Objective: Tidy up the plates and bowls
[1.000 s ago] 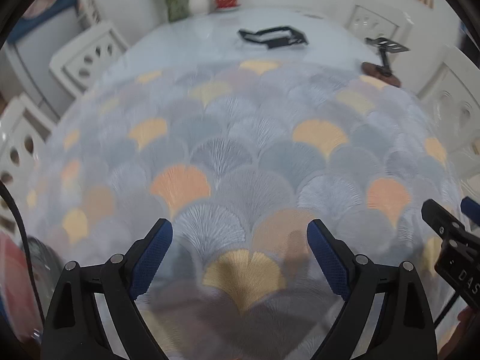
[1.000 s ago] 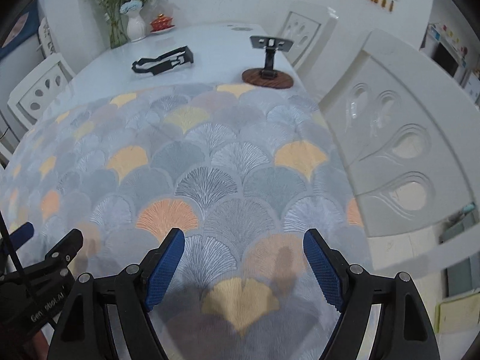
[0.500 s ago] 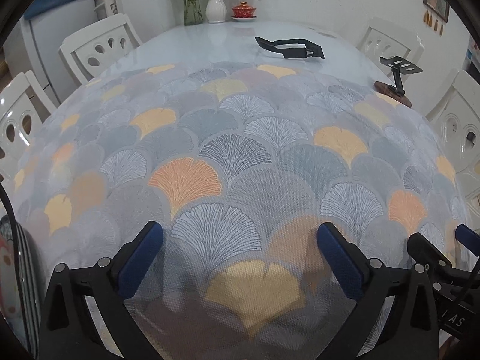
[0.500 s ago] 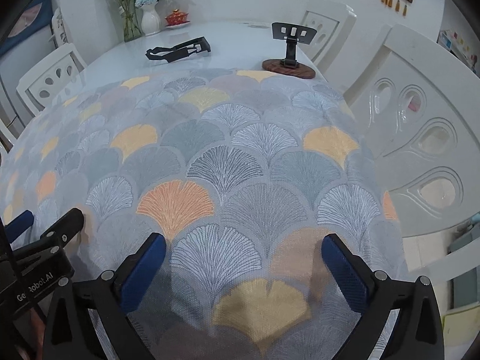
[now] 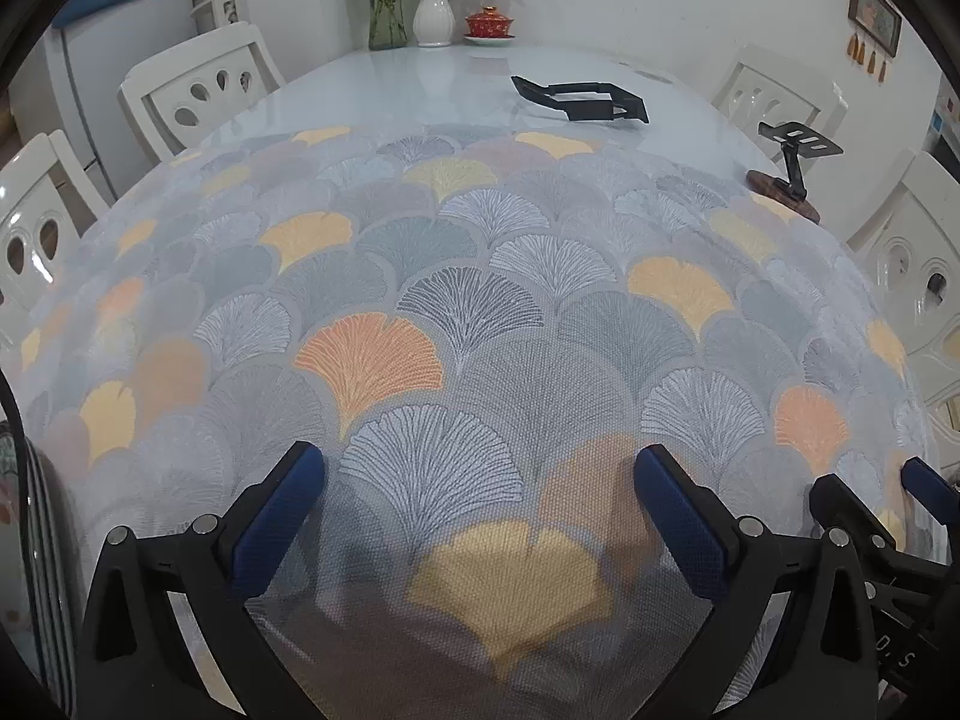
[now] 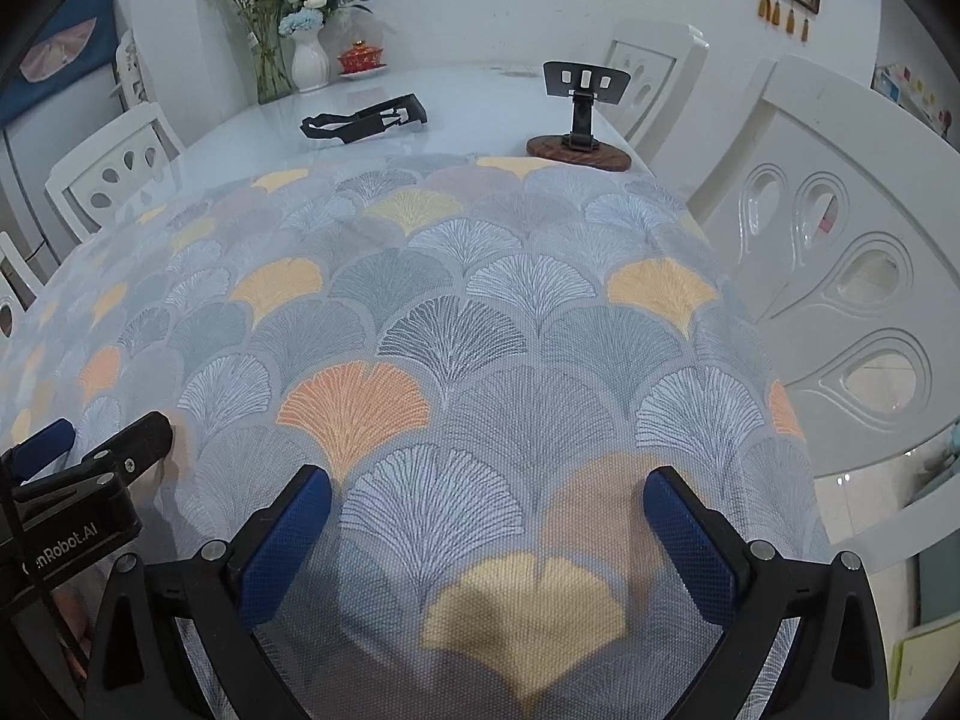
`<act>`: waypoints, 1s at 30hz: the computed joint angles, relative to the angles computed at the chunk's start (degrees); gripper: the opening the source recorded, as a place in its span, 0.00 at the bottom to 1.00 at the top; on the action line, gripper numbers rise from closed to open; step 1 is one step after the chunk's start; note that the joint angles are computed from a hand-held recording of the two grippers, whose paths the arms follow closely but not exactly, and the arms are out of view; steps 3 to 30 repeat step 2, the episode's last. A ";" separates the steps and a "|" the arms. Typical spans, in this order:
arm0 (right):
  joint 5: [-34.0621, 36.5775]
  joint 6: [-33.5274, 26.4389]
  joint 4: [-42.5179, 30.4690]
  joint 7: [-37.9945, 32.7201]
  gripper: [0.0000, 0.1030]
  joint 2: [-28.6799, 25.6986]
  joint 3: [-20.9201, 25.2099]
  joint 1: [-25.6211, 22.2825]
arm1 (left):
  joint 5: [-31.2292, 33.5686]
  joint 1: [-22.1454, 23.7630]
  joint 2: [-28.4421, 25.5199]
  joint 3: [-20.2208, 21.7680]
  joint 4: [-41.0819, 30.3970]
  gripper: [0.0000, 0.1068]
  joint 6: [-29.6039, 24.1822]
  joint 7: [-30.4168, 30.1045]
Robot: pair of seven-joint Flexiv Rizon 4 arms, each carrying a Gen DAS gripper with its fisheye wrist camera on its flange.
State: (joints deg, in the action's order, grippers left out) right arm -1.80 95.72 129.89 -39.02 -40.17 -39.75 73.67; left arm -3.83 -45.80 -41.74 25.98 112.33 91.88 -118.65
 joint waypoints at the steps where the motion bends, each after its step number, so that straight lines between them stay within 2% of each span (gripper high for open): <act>1: 0.00 -0.01 -0.10 0.03 1.00 -0.10 0.06 -0.06 | 0.02 -0.26 -0.09 0.28 -0.16 0.96 -0.27 -0.04; 30: 0.01 0.02 0.01 -0.01 1.00 -0.02 -0.02 0.02 | 0.09 -0.48 -0.14 0.50 -0.28 0.96 -0.53 -0.14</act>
